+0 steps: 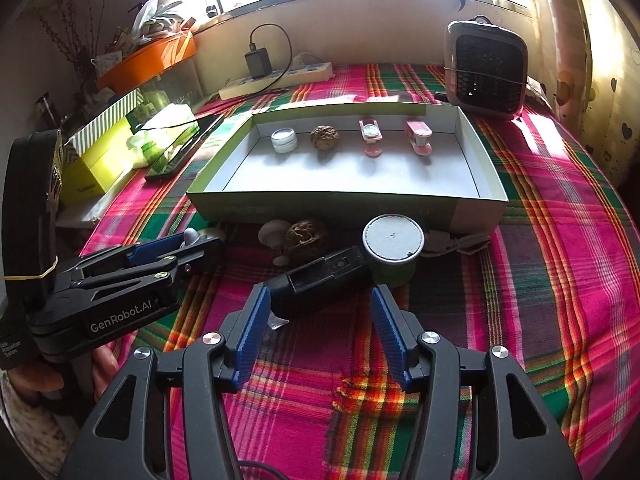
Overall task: Organize objects
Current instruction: 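Close left tool on white panda-face toy while right tool approaches black device, then close right tool on black rectangular device while left tool holds panda toy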
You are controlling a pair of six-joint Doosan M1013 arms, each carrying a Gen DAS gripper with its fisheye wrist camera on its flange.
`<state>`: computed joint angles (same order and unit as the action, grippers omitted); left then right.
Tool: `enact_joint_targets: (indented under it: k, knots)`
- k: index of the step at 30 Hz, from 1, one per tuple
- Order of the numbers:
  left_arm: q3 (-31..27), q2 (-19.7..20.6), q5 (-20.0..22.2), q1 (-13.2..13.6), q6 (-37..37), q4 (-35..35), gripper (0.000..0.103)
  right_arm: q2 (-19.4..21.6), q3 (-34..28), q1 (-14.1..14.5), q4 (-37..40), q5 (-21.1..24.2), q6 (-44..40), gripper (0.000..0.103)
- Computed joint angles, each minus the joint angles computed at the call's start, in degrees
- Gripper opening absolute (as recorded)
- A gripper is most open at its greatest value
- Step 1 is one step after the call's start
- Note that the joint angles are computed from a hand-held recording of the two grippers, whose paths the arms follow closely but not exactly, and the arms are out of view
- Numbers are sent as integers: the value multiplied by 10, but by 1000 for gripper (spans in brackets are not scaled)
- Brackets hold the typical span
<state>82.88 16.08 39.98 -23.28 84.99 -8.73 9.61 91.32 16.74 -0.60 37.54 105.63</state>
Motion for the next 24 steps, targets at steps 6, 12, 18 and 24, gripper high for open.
enact_joint_targets:
  k: [6,12,18,24]
  knots:
    - [4,-2,-6,1,10,-5,46,8,-8,12,-49,6,67,59]
    - [6,-2,-10,6,24,-31,46,17,-21,27,-118,25,130,63]
    - [9,-3,-13,11,37,-54,46,18,-23,36,-159,35,164,63]
    - [9,-3,-13,12,38,-56,46,21,-28,40,-176,49,185,65]
